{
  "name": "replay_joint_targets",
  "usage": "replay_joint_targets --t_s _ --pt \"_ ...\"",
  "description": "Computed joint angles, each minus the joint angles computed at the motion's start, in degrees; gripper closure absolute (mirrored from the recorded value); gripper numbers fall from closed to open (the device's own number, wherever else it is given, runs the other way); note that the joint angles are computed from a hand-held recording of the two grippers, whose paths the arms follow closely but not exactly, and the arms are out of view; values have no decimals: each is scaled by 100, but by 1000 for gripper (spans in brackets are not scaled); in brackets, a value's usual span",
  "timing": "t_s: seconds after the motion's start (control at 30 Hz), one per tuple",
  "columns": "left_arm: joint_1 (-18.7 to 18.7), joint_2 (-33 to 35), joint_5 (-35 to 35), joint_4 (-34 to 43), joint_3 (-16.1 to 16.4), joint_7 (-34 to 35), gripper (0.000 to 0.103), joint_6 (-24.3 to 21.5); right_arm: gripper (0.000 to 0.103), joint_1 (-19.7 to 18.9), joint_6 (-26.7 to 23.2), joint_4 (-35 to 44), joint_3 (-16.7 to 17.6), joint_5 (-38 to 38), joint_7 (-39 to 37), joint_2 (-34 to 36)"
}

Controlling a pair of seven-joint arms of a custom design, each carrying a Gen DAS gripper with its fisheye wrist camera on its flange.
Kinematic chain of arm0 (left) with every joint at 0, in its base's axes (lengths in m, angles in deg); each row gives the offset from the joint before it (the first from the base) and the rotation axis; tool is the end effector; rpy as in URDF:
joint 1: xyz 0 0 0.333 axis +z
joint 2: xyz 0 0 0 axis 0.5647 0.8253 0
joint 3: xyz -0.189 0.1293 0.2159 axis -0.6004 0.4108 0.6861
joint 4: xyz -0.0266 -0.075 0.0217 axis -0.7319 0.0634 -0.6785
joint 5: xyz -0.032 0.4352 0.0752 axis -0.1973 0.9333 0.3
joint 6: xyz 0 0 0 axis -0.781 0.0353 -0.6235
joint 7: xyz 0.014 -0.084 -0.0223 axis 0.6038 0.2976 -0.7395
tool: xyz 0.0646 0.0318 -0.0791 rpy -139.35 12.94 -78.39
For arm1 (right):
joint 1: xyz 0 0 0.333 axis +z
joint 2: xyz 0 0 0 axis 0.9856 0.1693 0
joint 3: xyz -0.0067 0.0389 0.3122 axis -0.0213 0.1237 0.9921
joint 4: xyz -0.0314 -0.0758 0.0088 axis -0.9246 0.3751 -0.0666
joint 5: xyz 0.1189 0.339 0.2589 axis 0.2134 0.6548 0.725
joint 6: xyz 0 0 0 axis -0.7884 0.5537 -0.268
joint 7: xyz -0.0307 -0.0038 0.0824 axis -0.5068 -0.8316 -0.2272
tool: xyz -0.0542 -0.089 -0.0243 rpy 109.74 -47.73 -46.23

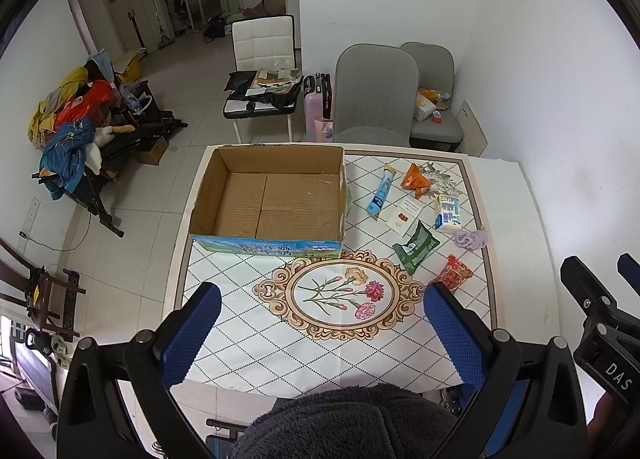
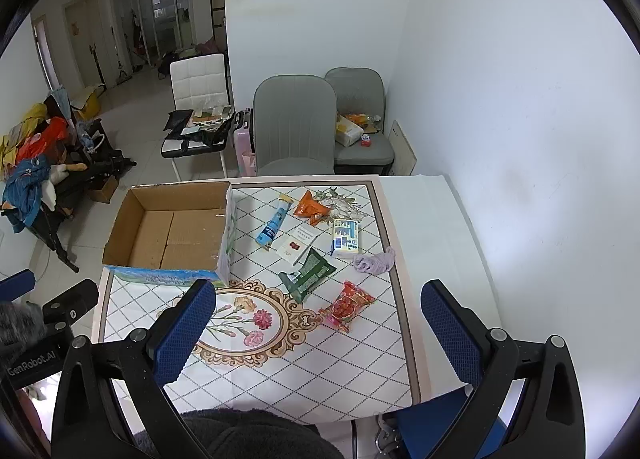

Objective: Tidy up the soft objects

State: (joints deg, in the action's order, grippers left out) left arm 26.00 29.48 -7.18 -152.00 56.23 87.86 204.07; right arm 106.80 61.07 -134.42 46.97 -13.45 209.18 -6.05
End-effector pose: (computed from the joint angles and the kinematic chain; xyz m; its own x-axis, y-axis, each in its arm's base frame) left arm 0.5072 -0.2160 0.6837 -0.2778 -0.9604 0.0209 -0.8551 0.2374 -0.4609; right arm 0.4265 0.3360 0.7127 -0.3846 -0.9187 0.0902 -0.7682 0.2643 -0.5831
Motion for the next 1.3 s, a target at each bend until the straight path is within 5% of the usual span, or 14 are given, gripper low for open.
replay_joint_targets --t_s 0.7,1.0,1.3 --pt "-129 661 -83 520 -47 71 0 -131 0 -169 314 -442 -250 357 83 -190" --pt "-814 2837 774 1993 -204 216 0 -365 0 -838 1580 -2303 -1192 2171 -7 -557" --pt "-1938 5607 1418 4526 105 812 0 -1140 0 -1529 2828 -3146 -1700 3593 -878 368"
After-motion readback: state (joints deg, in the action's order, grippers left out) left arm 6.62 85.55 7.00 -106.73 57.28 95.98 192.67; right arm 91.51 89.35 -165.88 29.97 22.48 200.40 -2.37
